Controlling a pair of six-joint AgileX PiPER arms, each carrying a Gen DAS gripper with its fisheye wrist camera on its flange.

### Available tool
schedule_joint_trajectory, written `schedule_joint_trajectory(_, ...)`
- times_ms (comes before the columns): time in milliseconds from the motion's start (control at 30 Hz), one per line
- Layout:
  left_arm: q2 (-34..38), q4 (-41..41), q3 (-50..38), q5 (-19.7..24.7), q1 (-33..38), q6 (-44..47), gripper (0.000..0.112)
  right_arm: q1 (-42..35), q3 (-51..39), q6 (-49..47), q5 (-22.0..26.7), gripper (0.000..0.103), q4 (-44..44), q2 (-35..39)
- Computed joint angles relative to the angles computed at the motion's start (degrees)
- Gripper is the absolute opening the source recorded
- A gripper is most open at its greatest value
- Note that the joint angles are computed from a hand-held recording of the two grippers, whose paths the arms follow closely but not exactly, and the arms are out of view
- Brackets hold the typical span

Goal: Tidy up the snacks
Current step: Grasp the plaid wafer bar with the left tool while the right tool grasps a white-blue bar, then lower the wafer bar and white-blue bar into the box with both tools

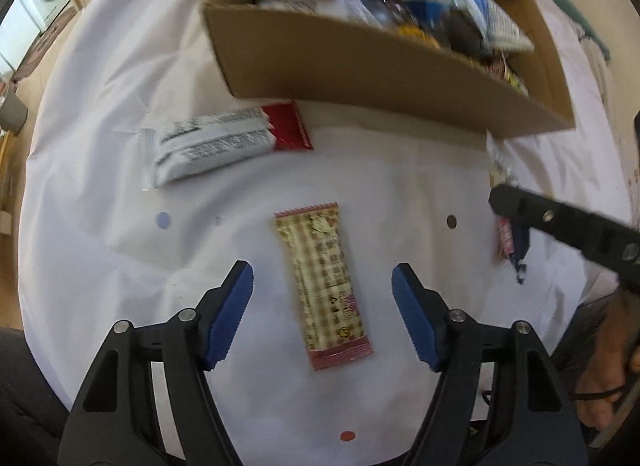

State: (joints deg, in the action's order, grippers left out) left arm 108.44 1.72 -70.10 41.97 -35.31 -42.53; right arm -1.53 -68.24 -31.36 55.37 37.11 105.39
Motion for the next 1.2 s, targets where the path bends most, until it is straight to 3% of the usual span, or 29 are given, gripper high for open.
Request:
schedule_joint_trajectory(100,1.76,2.47,-1.83,1.28,-1.27,-2.41,0.068,0.20,0.11,-0.70,-0.23,0.019,0.50,-0.19)
schedule_joint_trajectory(167,3.45,2.84,-3.25,2.77,-1.62,-1.84,0.046,0.95,0.03,-0.39,-0.78,0.019,0.40,-0.04)
schedule_joint_trajectory(200,4.67,2.43,-4.62,4.23,-1.65,-0.92,0.023,0.88,0.01,-0.17,-0.91,0.019,0.32,-0.03)
schedule_joint_trajectory(467,3.32,2.04,-4.52,5.34,-0.94,-0.81,0.022,0.41,-0.02,-0.28,-1.16,0.019,1.32,-0.67)
schedule_joint_trajectory(867,-6.11,3.39,4.06,1.55,2.13,-7.73,0.022,1.59,0.69,-1.87,0.45,0.019,2.26,-0.89)
schedule_joint_trajectory(1067,-12.99,4.32,3.28,3.85,5.20,-6.96,0.022,-1.89,1.25,-1.61,2.92,0.019,7.78,-6.23)
schedule_joint_trajectory(1200,-16.70,7.48,-2.45,8.01,6.69,-6.06,0.022,-4.42,-1.33,-1.24,4.54,0.019,9.56,-10.70)
